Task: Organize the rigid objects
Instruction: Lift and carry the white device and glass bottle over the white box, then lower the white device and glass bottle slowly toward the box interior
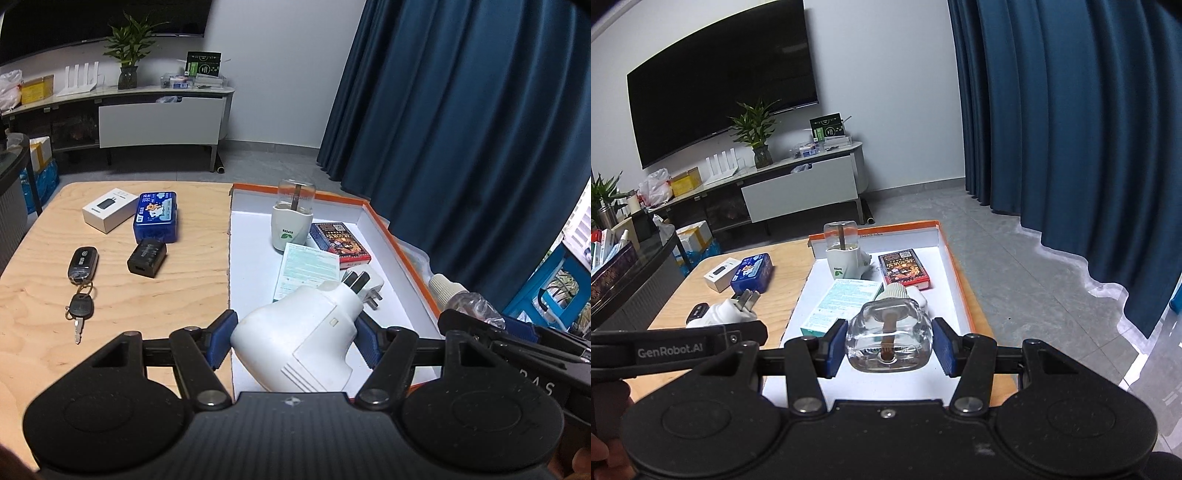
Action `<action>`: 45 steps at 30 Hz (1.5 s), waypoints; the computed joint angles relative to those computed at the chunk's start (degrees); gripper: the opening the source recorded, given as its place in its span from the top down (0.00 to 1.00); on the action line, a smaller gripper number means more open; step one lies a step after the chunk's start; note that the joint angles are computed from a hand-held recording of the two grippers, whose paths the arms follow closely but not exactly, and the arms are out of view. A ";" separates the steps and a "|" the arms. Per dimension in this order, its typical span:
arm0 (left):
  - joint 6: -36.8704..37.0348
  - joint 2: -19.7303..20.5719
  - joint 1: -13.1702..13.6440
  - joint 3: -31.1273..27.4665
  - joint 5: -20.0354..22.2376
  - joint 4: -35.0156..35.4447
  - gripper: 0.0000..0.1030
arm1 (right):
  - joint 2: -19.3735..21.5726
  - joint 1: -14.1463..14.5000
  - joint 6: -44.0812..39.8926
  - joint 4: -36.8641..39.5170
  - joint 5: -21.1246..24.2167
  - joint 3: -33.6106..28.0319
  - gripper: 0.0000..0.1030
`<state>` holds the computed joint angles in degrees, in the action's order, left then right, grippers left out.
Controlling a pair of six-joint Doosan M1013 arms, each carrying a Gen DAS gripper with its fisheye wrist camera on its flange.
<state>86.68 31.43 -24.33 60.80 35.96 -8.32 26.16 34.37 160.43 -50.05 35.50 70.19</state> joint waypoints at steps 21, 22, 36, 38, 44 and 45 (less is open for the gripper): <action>-2.80 -0.99 -1.18 1.50 -1.11 6.42 0.34 | -0.68 0.24 3.90 -4.65 -1.49 1.52 0.42; -2.71 -1.05 -1.20 1.56 -1.15 6.49 0.34 | -0.71 0.25 3.75 -4.66 -1.45 1.53 0.42; -3.27 -2.09 -0.94 2.94 -3.27 7.25 0.34 | -0.75 0.62 3.22 -5.29 -0.75 1.16 0.42; -2.96 -2.11 -0.83 2.98 -3.26 6.82 0.34 | -0.75 0.69 3.28 -5.42 -0.70 1.10 0.42; -3.17 -2.21 -0.48 3.20 -3.40 6.38 0.34 | -0.66 1.01 2.64 -5.68 -0.31 0.75 0.42; -3.13 -2.26 -0.40 3.27 -3.48 6.17 0.34 | -0.64 1.05 2.54 -5.67 -0.29 0.70 0.42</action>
<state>83.55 29.17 -24.73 64.07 32.47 -2.15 25.52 35.43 162.96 -55.72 35.21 70.89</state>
